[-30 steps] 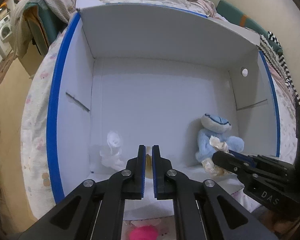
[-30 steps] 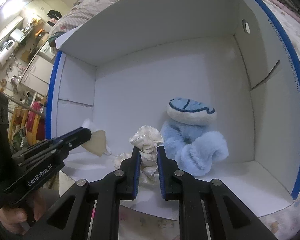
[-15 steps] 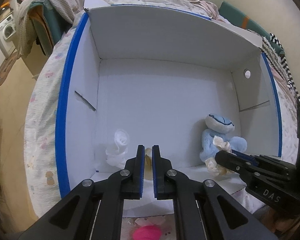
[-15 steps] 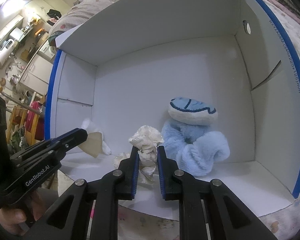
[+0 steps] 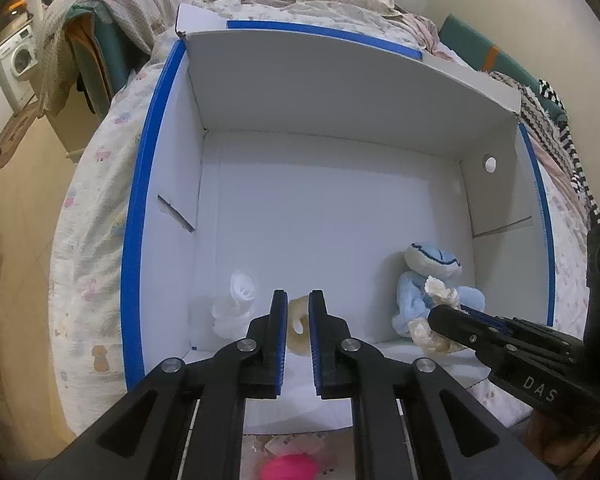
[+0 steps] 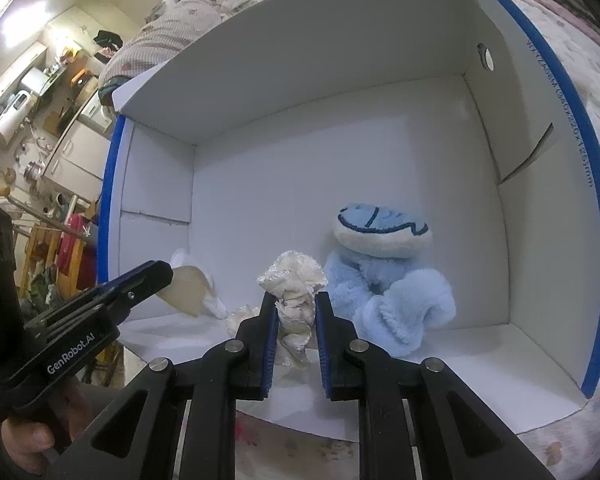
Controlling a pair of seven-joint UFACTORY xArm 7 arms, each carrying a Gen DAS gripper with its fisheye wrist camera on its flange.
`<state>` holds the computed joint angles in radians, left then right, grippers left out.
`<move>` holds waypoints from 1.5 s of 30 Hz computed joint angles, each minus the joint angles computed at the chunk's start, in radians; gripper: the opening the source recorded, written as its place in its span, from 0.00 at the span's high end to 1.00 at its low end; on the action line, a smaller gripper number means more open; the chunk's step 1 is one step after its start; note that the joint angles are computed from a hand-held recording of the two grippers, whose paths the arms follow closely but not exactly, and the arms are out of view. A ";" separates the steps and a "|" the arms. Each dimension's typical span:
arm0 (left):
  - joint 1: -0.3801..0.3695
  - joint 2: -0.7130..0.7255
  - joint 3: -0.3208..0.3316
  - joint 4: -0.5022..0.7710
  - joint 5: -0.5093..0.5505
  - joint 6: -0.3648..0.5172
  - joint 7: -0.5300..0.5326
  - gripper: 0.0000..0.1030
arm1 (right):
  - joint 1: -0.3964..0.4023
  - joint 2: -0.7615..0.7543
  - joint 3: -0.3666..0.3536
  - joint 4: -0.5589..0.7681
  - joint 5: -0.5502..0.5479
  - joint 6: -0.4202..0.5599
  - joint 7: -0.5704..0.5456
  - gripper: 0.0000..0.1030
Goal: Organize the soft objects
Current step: 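Open the right gripper to release the scrunchie in the box, then move the left gripper out of the box down to the pink rubber duck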
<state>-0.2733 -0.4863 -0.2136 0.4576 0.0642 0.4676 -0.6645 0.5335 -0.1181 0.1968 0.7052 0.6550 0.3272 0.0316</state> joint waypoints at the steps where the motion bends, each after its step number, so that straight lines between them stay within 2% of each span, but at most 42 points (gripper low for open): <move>1: 0.001 -0.002 -0.002 0.001 0.002 0.002 -0.001 0.88 | 0.001 -0.003 -0.001 -0.003 0.006 -0.003 0.001 0.78; 2: 0.004 -0.003 -0.006 0.002 0.008 0.006 -0.006 0.86 | 0.003 -0.006 -0.003 -0.006 0.018 -0.005 -0.003 0.75; 4: 0.023 -0.014 -0.028 0.004 0.034 0.014 -0.033 0.71 | 0.002 -0.012 -0.005 -0.010 0.024 -0.009 0.001 0.68; 5: 0.033 -0.022 -0.036 0.004 0.048 0.017 -0.048 0.61 | 0.003 -0.015 -0.007 -0.012 0.027 -0.013 0.002 0.58; 6: 0.041 -0.029 -0.044 0.003 0.061 0.020 -0.062 0.54 | 0.004 -0.021 -0.008 -0.018 0.036 -0.023 0.002 0.39; 7: 0.051 -0.036 -0.053 0.003 0.076 0.021 -0.079 0.44 | 0.005 -0.026 -0.009 -0.022 0.038 -0.034 0.007 0.32; 10: 0.078 -0.056 -0.076 0.003 0.120 0.027 -0.126 0.40 | 0.000 -0.041 -0.005 -0.037 -0.002 -0.066 0.053 0.27; 11: 0.080 -0.057 -0.077 0.004 0.129 0.031 -0.133 0.40 | -0.006 -0.045 -0.002 -0.042 -0.027 -0.073 0.081 0.23; 13: 0.085 -0.056 -0.081 0.010 0.145 0.045 -0.148 0.40 | -0.006 -0.054 -0.002 -0.053 -0.060 -0.097 0.116 0.10; 14: 0.087 -0.055 -0.083 0.013 0.153 0.053 -0.156 0.39 | -0.008 -0.061 0.000 -0.060 -0.082 -0.113 0.135 0.00; 17: 0.079 -0.049 -0.074 0.017 0.158 0.062 -0.164 0.39 | -0.007 -0.074 -0.002 -0.075 -0.145 -0.151 0.178 0.00; 21: 0.073 -0.057 -0.072 0.013 0.167 0.061 -0.175 0.39 | -0.006 -0.085 -0.010 -0.086 -0.219 -0.149 0.227 0.00; 27: 0.066 -0.083 -0.077 0.002 0.177 0.068 -0.183 0.39 | 0.020 -0.113 -0.037 -0.102 -0.217 -0.141 0.236 0.00; 38: 0.042 -0.196 -0.073 -0.045 0.152 0.116 -0.182 0.39 | 0.006 -0.173 -0.014 -0.133 -0.322 -0.106 0.313 0.00; 42: 0.025 -0.248 -0.069 -0.071 0.135 0.146 -0.167 0.39 | 0.024 -0.203 -0.025 -0.141 -0.327 -0.080 0.318 0.00; 45: 0.028 -0.294 -0.086 -0.086 0.145 0.173 -0.163 0.39 | 0.016 -0.228 -0.012 -0.151 -0.352 -0.051 0.346 0.00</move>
